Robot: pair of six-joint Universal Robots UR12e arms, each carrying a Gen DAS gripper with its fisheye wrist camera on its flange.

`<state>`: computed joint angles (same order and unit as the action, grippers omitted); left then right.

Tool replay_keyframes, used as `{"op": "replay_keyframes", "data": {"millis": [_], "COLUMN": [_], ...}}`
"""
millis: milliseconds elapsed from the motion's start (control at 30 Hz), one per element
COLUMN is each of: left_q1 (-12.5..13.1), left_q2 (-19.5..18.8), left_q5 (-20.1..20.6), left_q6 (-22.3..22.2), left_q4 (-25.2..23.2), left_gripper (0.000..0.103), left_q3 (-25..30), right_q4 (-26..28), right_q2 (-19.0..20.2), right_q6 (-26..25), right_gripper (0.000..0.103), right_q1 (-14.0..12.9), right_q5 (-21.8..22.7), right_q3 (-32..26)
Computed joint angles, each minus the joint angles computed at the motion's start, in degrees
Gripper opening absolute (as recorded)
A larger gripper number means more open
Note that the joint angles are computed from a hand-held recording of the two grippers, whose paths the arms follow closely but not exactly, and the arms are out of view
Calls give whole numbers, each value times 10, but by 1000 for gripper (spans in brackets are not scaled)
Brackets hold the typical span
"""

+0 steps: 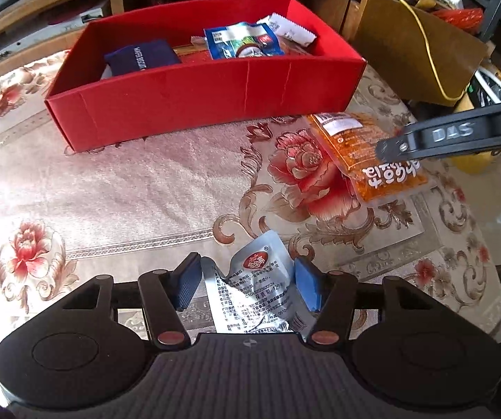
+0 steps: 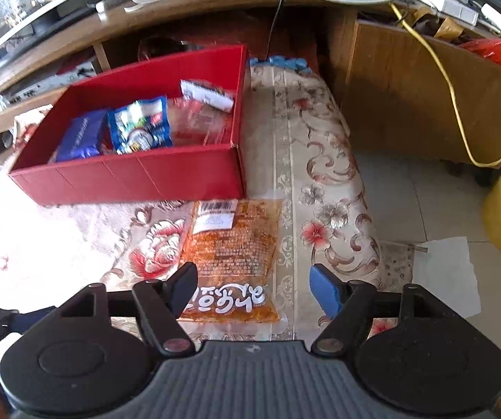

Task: Organize snacks
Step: 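Grasp the white foil sachet with the left gripper while the right lowers onto the orange bag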

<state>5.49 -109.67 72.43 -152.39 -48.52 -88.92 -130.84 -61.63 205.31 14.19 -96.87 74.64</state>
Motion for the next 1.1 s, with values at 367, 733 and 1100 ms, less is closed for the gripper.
{"op": "replay_keyframes", "data": {"millis": [367, 733, 1100], "left_q1": [6, 12, 11], "left_q2": [-4, -4, 0], "left_q5": [-14, -22, -9], "left_q6": [0, 20, 22], "left_q4": [-20, -39, -22], "left_gripper": [66, 66, 86], "left_q3": [7, 9, -2], "right_q4": [55, 44, 30], "right_q2": [52, 21, -3], "right_q6": [-8, -56, -61], "right_gripper": [88, 69, 75], "right_q1": [6, 11, 24], "right_q5": [13, 16, 1], "right_q3": [-63, -19, 20]}}
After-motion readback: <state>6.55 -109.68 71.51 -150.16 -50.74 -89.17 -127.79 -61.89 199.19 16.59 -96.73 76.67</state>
